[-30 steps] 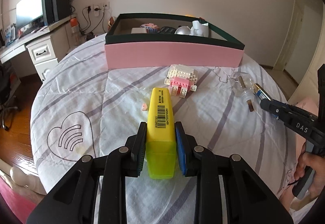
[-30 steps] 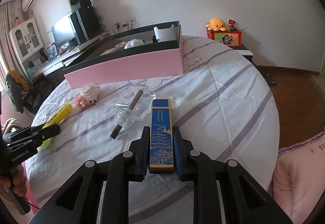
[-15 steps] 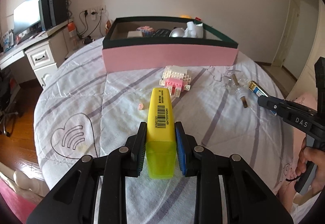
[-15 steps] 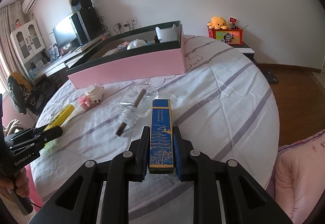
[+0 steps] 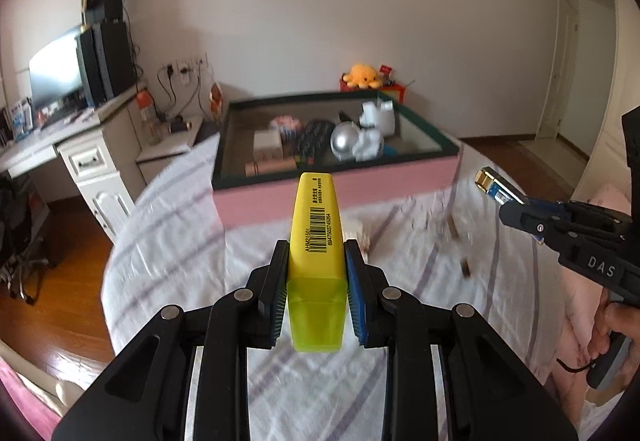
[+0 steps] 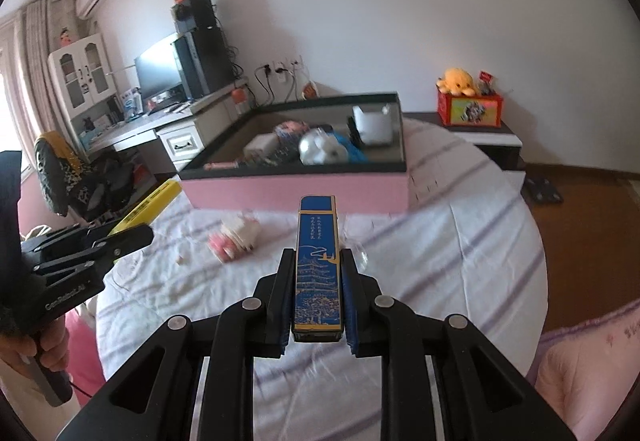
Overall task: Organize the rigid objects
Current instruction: 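Lift and carry the highlighter and pen box over the pink box, then lower both items into the box and open both tools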
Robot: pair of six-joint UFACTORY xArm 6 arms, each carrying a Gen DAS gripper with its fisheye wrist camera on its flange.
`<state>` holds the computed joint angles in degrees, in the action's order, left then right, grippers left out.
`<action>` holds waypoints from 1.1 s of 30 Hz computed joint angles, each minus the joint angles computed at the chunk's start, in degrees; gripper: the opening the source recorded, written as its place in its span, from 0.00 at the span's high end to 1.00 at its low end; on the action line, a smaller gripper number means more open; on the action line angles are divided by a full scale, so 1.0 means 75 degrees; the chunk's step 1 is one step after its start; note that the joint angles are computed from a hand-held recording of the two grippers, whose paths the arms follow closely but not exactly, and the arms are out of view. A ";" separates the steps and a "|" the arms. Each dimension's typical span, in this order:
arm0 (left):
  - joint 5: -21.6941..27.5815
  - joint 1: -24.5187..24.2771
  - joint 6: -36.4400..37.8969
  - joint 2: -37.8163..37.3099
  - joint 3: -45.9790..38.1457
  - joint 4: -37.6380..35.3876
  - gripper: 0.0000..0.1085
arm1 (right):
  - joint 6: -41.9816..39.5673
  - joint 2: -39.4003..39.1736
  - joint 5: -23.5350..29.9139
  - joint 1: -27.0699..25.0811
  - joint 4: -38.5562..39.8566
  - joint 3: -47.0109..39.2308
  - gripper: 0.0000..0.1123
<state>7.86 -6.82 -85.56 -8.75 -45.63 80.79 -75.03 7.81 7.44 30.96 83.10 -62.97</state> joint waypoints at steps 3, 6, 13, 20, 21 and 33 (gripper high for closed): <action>0.0010 0.0051 0.0317 0.0083 -0.0320 -0.0165 0.76 | 0.0200 0.0047 0.0078 -0.0003 -0.0353 -0.0244 0.81; -0.0134 0.0154 0.0958 0.0332 -0.0777 -0.0585 0.76 | 0.0523 0.0192 0.0351 -0.0084 -0.0817 -0.0619 0.81; -0.0030 0.0250 0.3621 0.1394 -0.2064 -0.2907 0.75 | 0.2125 0.1204 0.0940 -0.0312 -0.2982 -0.2203 0.81; 0.0290 0.0217 0.7769 0.2917 -0.3581 -0.7010 0.75 | 0.4351 0.2788 0.1918 -0.0594 -0.5581 -0.4472 0.81; 0.0450 0.0207 0.8265 0.3179 -0.3888 -0.7564 0.75 | 0.4776 0.3077 0.2107 -0.0633 -0.6105 -0.4881 0.81; 0.1951 0.0058 0.9762 0.5106 -0.6230 -0.8788 0.75 | 0.7161 0.6718 0.5398 -0.0870 -0.8629 -1.0438 0.81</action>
<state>22.50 -6.38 -12.34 29.55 -92.35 14.87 -21.32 58.20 47.93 24.44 18.39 -141.25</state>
